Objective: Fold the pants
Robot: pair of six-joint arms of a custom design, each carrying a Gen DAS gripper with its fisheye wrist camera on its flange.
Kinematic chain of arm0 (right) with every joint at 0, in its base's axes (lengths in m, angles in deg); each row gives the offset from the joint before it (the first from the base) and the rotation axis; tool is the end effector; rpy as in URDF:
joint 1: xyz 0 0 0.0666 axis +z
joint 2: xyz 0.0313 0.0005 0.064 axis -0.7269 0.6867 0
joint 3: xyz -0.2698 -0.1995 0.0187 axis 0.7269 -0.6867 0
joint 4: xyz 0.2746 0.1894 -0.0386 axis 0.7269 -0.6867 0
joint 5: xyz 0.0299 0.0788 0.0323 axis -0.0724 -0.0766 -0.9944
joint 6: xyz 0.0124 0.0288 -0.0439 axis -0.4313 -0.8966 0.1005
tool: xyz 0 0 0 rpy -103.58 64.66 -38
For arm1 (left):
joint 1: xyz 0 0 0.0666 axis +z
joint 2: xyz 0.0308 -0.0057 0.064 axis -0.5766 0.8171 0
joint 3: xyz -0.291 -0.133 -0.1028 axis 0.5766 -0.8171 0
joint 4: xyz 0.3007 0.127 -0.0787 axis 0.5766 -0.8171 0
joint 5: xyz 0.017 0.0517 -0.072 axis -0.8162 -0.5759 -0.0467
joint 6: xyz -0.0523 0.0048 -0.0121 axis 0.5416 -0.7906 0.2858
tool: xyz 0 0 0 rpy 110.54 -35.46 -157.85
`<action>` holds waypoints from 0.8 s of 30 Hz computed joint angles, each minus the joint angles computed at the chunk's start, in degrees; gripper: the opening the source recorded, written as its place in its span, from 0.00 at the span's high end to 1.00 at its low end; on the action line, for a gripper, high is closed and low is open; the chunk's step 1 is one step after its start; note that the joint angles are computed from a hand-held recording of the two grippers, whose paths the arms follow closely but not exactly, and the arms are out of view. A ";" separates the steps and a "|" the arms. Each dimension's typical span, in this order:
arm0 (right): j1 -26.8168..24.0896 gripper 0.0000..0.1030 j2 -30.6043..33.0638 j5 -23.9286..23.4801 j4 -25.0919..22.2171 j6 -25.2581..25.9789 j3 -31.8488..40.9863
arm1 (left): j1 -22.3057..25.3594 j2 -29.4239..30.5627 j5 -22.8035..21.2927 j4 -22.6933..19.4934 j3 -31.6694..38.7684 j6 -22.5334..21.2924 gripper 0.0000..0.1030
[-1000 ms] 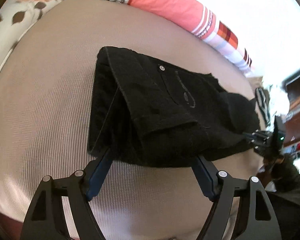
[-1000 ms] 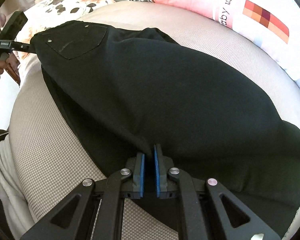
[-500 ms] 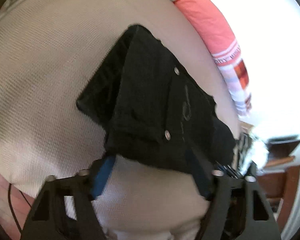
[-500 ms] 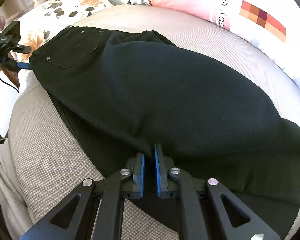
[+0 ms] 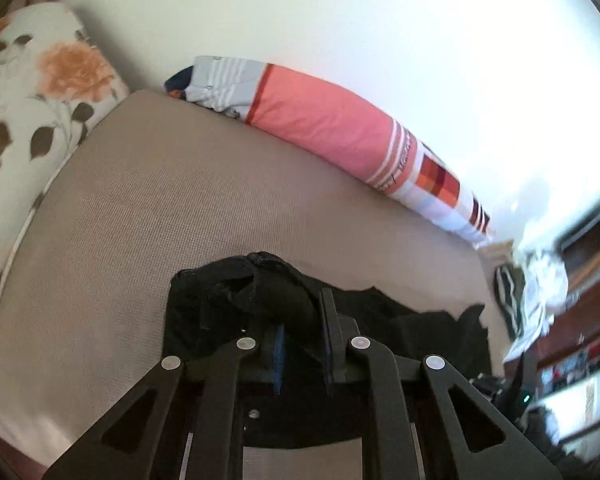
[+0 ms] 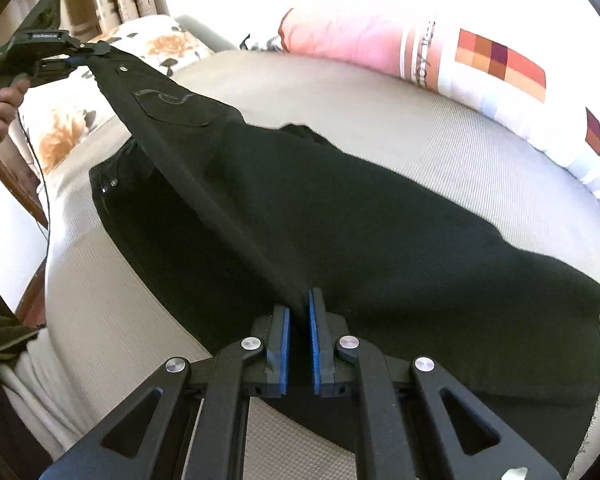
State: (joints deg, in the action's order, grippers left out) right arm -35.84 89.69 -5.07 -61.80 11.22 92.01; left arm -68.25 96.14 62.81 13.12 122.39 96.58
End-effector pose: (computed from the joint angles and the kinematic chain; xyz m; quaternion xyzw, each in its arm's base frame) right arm 0.4006 0.0898 0.3383 -0.4320 0.8564 0.1383 0.2468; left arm 0.2941 -0.1841 0.4437 -0.2215 0.9033 -0.1906 0.3140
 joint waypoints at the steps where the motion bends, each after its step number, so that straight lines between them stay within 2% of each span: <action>1: 0.20 0.92 -0.55 0.53 0.41 0.27 -0.70 | 0.57 -0.77 1.20 -0.45 -1.78 -0.47 0.85; 4: 0.14 0.92 -0.06 0.53 -0.38 0.51 -1.75 | 1.67 -2.24 6.53 -2.04 -8.71 0.19 0.85; 7: 1.11 0.92 0.72 2.01 -0.87 1.88 -3.44 | 0.69 -5.11 10.44 -0.39 -18.17 5.19 0.84; 9: 1.58 0.92 0.84 3.13 -0.61 3.03 -4.22 | -0.17 -7.26 10.76 3.18 -23.32 8.95 0.83; 11: 1.91 0.92 0.87 3.98 -0.85 4.07 -4.37 | -1.10 -8.51 9.17 5.12 -24.98 9.83 0.83; 13: 1.40 0.92 1.01 2.77 -2.84 4.31 -3.26 | -1.78 -7.73 7.79 4.17 -24.24 9.32 0.83; 16: 1.17 0.92 0.85 2.07 -4.20 4.61 -3.27 | -4.00 -4.30 4.29 0.46 -20.85 6.63 0.81; 20: 0.90 0.91 1.25 1.32 -2.39 2.22 -4.94 | -6.61 1.03 -0.92 -5.21 -14.78 5.45 0.76; 22: 0.36 0.91 1.94 0.18 -3.31 1.01 -4.15 | -8.16 3.33 -3.53 -9.35 -11.44 6.35 0.64; 23: 0.06 0.91 2.15 -0.40 -3.53 0.52 -3.98 | -8.93 4.64 -4.79 -12.18 -9.50 6.37 0.52; 24: 0.00 0.91 2.15 -0.60 -3.45 0.11 -3.97 | -10.02 5.60 -6.75 -14.81 -7.87 6.80 0.47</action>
State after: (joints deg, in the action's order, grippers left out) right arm -35.84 91.84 -5.68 -65.25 11.33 88.04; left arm -78.26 101.73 56.06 -1.69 114.52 103.38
